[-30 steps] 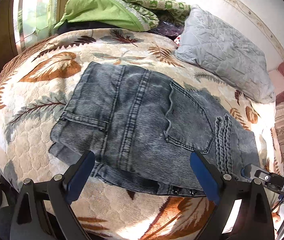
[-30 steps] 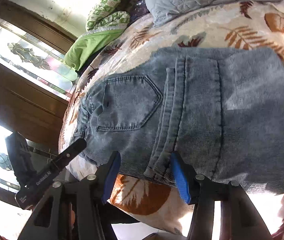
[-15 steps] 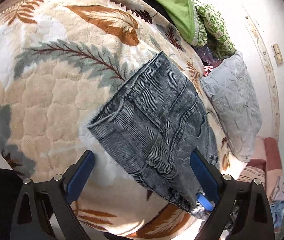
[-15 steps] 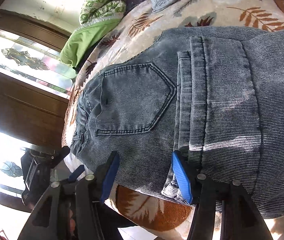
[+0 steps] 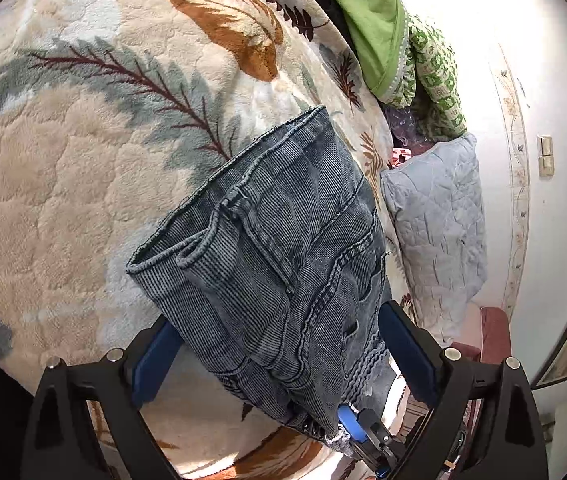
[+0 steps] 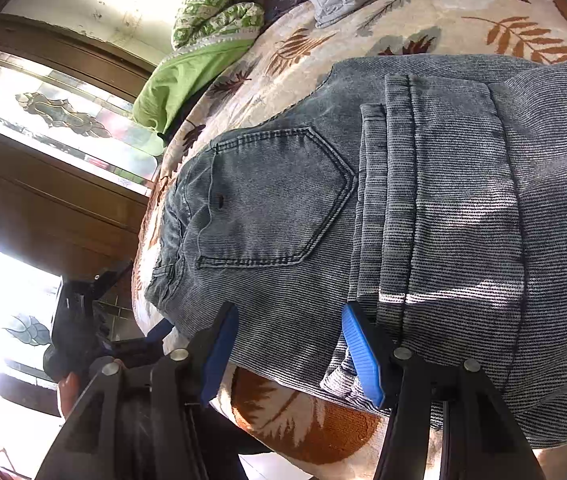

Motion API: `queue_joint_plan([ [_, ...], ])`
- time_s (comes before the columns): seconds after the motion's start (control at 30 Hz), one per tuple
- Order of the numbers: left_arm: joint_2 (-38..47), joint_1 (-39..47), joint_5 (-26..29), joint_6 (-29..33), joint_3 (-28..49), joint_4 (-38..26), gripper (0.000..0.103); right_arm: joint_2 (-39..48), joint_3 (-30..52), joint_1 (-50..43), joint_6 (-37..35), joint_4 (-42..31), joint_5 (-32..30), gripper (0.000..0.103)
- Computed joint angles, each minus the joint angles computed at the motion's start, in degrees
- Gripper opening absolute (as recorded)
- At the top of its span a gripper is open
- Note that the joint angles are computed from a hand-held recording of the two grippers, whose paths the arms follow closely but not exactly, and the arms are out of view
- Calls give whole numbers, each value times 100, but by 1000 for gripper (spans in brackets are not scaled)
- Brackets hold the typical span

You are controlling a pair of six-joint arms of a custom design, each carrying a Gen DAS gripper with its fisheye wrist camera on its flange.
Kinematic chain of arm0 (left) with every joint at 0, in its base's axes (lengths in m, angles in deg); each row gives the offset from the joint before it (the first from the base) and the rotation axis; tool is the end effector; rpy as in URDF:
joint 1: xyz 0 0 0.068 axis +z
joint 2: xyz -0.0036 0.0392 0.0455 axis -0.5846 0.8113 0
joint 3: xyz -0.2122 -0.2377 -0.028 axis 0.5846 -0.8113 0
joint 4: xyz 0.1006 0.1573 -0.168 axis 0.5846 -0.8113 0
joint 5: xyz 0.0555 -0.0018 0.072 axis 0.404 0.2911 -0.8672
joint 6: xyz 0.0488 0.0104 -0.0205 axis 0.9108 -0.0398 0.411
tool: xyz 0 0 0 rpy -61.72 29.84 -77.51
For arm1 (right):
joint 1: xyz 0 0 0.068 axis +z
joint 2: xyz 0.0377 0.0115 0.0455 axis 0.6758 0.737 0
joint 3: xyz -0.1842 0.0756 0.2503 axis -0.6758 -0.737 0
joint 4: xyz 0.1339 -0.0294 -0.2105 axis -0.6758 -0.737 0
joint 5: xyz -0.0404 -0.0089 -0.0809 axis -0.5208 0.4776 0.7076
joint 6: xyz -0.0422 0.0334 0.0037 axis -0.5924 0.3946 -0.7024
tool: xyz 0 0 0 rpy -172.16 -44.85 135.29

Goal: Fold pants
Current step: 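Lift the held jeans with both grippers and fold them over onto themselves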

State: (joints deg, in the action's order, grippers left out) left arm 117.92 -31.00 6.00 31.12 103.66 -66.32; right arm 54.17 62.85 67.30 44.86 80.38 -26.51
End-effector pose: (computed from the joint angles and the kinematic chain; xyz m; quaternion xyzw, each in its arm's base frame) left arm 0.3326 0.0047 0.1177 -0.2576 0.8535 -0.4117 0.1890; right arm 0.3008 0.1526 0.1440 0.1067 0.9089 0.3471 0.2052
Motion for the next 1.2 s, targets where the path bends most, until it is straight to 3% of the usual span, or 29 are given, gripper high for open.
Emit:
queue_joint_plan([
  [0.07,-116,-90,-266,122,5,-101,78,-8,-71,-34,-22,100,-47,58],
  [0.13,-168,-229,-660,411,186,-524,45,-29,-87,-40,-49,85,-59,58],
  [0.23,-106,-290,-964,581,284,-768,29,-150,168,-23,-117,-494,-29,58],
  [0.37,-185,-366,-1197,729,289,-823,22,-314,279,27,-233,-489,-127,58],
  [0.47,-322,-500,-1476,837,316,-926,19,156,516,5,-197,-794,-361,59],
  [0.77,-660,-687,-1831,1210,409,-1126,13,-341,-153,-161,186,-258,-43,58],
  [0.87,-802,-837,-2087,1304,430,-1207,13,-301,-347,-317,306,86,-362,58],
  [1.1,-1445,-1789,-3122,1713,753,-1586,10,-838,-1213,-535,700,785,-433,58],
  [1.2,-1646,-2380,-3597,1948,1009,-1765,10,-1020,-1837,-744,944,1482,-486,58],
])
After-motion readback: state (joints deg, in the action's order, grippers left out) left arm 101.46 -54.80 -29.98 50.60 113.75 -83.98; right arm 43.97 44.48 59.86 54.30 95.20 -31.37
